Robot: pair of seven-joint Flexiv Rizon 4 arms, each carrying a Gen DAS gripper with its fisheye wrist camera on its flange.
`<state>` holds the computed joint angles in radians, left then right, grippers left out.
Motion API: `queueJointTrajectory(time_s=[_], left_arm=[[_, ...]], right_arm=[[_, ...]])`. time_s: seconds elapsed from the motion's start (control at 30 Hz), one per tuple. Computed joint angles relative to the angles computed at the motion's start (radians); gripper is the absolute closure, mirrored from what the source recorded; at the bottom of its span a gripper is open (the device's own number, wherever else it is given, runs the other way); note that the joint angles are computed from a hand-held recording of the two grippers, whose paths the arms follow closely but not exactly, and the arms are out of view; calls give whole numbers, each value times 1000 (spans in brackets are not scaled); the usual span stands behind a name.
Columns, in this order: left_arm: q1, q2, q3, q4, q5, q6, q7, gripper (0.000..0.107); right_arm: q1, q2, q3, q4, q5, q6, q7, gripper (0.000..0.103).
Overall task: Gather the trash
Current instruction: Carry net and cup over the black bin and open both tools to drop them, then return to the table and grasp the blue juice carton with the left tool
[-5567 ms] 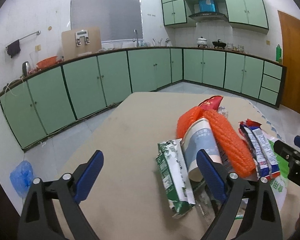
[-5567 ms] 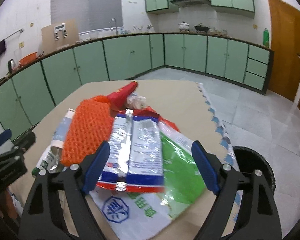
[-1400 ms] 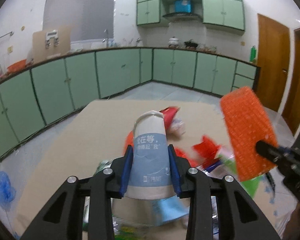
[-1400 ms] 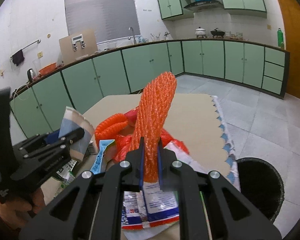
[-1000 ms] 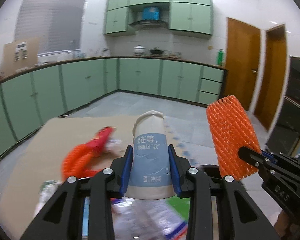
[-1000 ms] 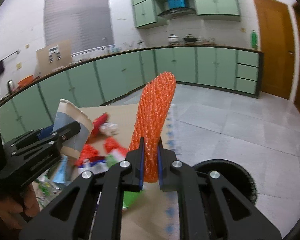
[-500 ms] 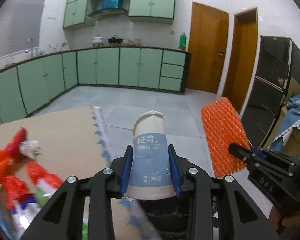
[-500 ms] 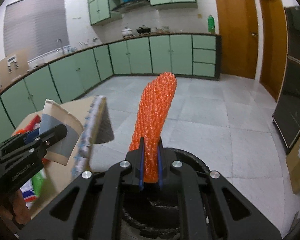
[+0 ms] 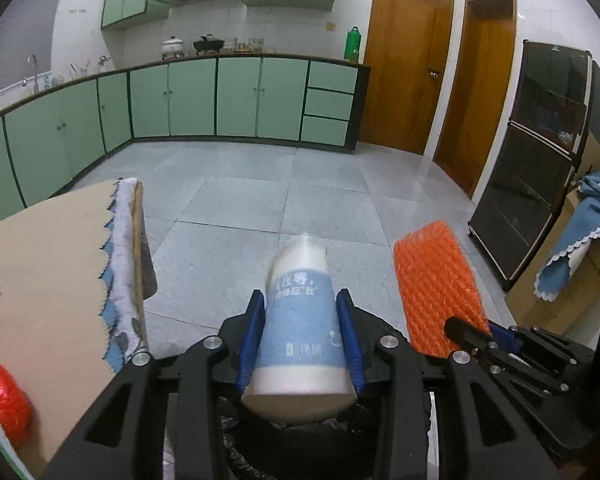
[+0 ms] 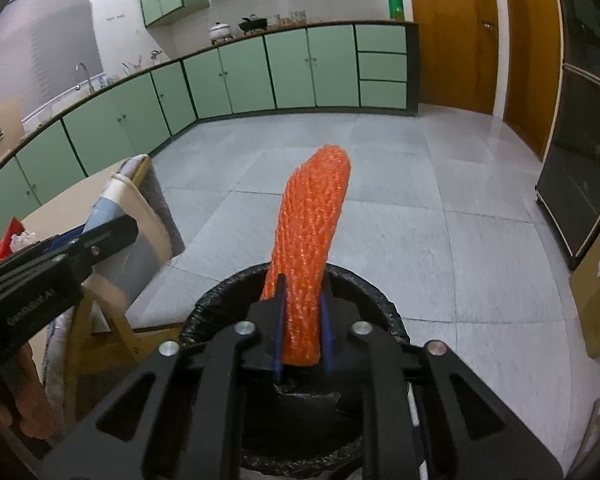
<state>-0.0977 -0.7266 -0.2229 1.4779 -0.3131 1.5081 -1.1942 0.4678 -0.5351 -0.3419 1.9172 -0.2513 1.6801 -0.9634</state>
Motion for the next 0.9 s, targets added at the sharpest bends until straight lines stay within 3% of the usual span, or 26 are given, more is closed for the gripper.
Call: queueJointTrajectory(time_s=[0.07, 0.13, 0.23, 0.4, 0.47, 0.53, 0.63, 0.77, 0.9], left_arm=[[14, 0, -24, 3, -5, 2, 11, 59], [13, 2, -24, 7, -5, 22, 9, 53], [32, 24, -42, 36, -10, 34, 12, 53], [78, 87, -69, 110, -22, 101, -3, 43], [97, 121, -69, 147, -15, 136, -13, 34], [95, 169, -28, 201, -1, 186, -39, 28], [149, 240, -34, 300, 17, 239, -77, 26], [194, 329, 2, 419, 47, 289, -140, 26], [210, 410, 87, 517, 87, 323, -185, 26]], right_arm=[[19, -8, -27, 2, 9, 7, 14, 66], [44, -13, -61, 11, 20, 25, 18, 61], [81, -8, -103, 27, 40, 36, 12, 57], [226, 14, -247, 77, 100, 63, 11, 27], [299, 20, -316, 94, 128, 67, 9, 15], [373, 26, -381, 112, 159, 79, 0, 13], [426, 58, -390, 128, 188, 89, -28, 12], [457, 98, -348, 141, 214, 121, -73, 12], [473, 132, -268, 142, 244, 154, -124, 12]])
